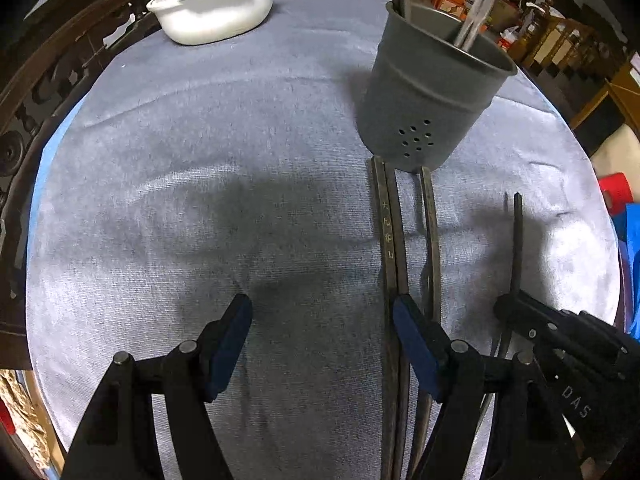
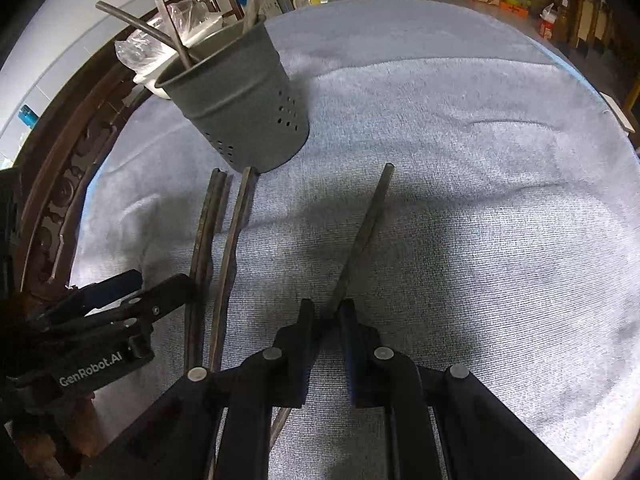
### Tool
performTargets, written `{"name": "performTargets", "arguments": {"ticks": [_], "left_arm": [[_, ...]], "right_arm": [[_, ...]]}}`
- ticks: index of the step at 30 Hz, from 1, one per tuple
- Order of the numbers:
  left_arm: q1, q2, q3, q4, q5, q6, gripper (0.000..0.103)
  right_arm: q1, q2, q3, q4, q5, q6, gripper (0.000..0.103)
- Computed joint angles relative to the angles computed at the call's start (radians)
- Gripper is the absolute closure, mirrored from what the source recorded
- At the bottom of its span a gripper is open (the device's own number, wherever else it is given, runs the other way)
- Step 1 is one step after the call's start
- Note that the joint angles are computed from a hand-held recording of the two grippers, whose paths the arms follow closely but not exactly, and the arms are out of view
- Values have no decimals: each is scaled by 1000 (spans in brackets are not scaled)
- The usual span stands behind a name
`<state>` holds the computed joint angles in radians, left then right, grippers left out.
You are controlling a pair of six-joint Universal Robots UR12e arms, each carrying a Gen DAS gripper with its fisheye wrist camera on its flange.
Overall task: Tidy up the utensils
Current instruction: 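Move both open tools back over the remaining chopsticks, then close the right gripper on a chopstick while the left gripper grasps another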
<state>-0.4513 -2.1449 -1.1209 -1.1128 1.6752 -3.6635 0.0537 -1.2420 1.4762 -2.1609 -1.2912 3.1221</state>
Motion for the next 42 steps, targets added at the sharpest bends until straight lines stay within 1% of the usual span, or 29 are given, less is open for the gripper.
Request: {"name": "performTargets", "arguments": {"ticks": [2,3,4,5,6,7,10,13,14,15,16,18,20,23,24,28,31,32,33,35,36,37,39,41,42], "left_arm": [[0,0,5,-12,8,2,28],[1,-2,11,-27,6,-9,28],[5,-1,13,-37,-9,-17,28],[10,3,7,-32,-34,-17,28],[12,3,6,-26,-43,-17,28],[11,3,7,-28,-36,-16,28],[-1,-8,23,-36,11,8,28],[-3,-7,26,-48,31,8,28],[-5,-8,30,-66,54,6,28],[-5,-13,42,-118,80,0,29],[-2,-13,40,-128,71,-2,29],[9,9,0,-80,32,-21,29],[16,16,-7,-68,-2,-32,29],[15,21,-2,-44,-11,-34,29],[13,17,7,-35,-22,-22,29],[3,-11,48,-57,-17,3,29],[-5,-44,87,-125,-4,13,29],[-5,-46,87,-132,3,15,30],[-10,-47,84,-123,27,21,30],[-5,-45,79,-118,12,14,30],[-5,-45,82,-121,14,9,38],[-5,-46,88,-132,25,3,50],[1,-44,95,-153,15,-10,61],[17,-50,117,-188,-23,-20,61],[22,-61,142,-225,-34,-23,61]], "right_arm": [[-4,-5,7,-2,6,-3,88],[-6,-7,8,-3,7,-4,88],[-1,-2,8,-8,6,1,88],[-1,-3,9,-9,6,1,88],[1,-2,9,-11,4,3,88],[1,-3,9,-11,4,3,88],[-1,-5,10,-9,7,3,88],[0,-2,10,-11,6,3,88],[-1,-3,10,-10,4,1,88],[-1,-3,10,-10,4,1,88],[-2,-4,11,-11,5,1,88],[-2,-4,12,-13,5,1,88],[-1,-3,12,-14,4,2,87],[1,-1,9,-13,0,3,87],[1,-1,9,-12,-1,3,87],[0,-2,10,-11,1,3,87],[-1,-2,11,-11,4,3,87],[-1,-2,11,-11,5,3,87],[-1,-1,11,-12,5,2,87],[-1,-1,10,-11,3,1,87],[0,-1,8,-9,1,-1,87],[1,0,6,-5,-2,-6,87],[1,2,-1,8,-3,-12,87],[0,9,-18,42,2,-19,87],[-1,16,-33,69,7,-21,87]]}}
